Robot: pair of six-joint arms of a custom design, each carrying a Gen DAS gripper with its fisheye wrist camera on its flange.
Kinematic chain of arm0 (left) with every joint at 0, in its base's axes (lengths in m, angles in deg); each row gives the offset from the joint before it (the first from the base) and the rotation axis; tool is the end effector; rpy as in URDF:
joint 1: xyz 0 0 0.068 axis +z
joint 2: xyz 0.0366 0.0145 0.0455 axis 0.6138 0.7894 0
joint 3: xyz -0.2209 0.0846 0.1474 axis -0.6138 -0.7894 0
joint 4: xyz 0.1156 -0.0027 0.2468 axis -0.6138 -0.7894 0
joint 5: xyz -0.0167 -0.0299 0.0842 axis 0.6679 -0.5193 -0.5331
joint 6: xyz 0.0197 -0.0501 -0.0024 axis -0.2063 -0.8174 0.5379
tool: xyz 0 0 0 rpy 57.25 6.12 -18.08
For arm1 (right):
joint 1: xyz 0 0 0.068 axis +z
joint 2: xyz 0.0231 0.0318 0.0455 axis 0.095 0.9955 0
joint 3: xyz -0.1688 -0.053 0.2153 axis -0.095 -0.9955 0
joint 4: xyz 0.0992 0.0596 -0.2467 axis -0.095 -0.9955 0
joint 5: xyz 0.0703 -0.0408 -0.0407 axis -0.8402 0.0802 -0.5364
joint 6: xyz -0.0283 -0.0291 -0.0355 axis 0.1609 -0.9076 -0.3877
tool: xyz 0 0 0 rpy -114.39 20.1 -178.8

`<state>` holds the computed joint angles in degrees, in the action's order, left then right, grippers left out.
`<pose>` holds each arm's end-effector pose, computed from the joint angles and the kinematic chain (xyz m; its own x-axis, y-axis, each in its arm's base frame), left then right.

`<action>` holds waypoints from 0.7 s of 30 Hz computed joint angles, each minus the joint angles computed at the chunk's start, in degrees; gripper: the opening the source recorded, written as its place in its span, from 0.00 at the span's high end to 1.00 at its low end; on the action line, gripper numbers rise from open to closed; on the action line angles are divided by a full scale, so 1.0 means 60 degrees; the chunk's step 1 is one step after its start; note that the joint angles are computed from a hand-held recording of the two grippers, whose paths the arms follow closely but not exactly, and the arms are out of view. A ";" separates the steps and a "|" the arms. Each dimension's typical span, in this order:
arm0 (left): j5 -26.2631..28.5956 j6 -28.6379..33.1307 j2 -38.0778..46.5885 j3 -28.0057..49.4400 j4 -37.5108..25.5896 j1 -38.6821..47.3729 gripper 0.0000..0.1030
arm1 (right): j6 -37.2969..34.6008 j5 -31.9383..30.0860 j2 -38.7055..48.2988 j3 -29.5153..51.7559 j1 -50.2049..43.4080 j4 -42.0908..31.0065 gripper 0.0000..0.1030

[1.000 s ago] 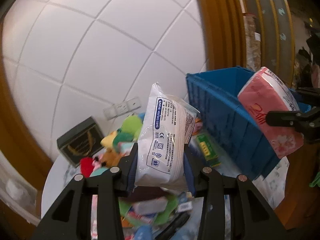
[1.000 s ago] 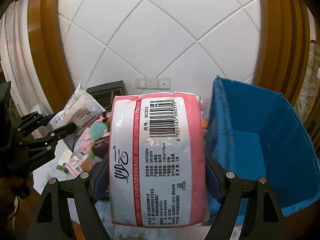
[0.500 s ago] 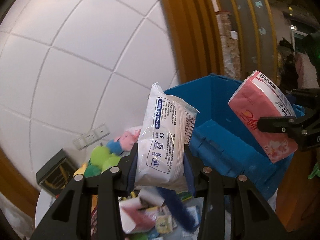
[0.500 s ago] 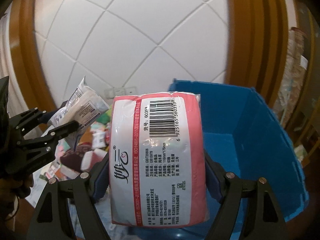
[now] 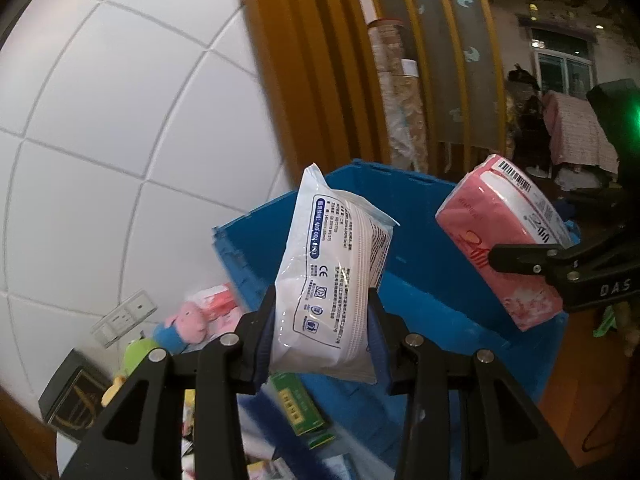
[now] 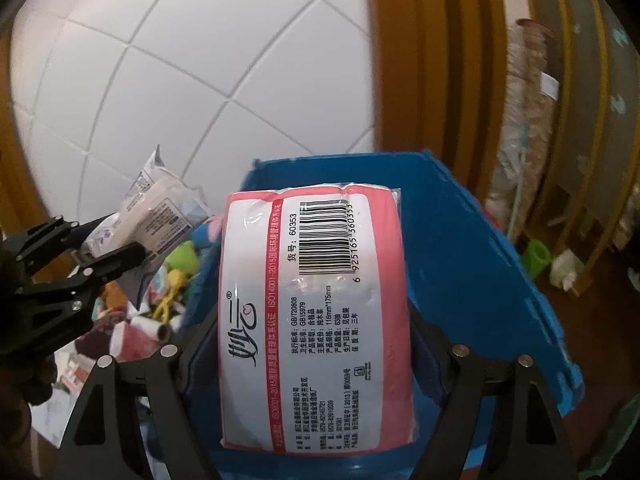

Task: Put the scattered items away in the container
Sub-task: 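Lift both held packs and carry them over the blue crate, then open both tools to drop the packs into the blue crate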

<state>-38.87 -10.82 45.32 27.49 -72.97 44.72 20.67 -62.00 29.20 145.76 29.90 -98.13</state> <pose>0.2203 0.0193 0.5253 -0.4861 0.2974 -0.8217 0.2430 0.9492 0.1998 0.2249 0.1016 0.5054 -0.6195 -0.1483 -0.7708 -0.3331 0.9389 0.0871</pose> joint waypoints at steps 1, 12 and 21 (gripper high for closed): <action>-0.0115 -0.0086 0.0125 0.0114 0.0021 -0.0257 0.61 | -0.0037 -0.0056 -0.0015 -0.0063 -0.0184 0.0029 0.23; -0.1033 -0.0670 0.1537 0.1434 0.0203 -0.2114 0.61 | -0.0520 -0.0685 0.0025 -0.0410 -0.1750 0.0150 0.23; -0.1818 -0.1879 0.1493 0.1458 0.0429 -0.1718 0.00 | -0.0652 -0.0646 0.0040 -0.0341 -0.2170 0.0463 0.01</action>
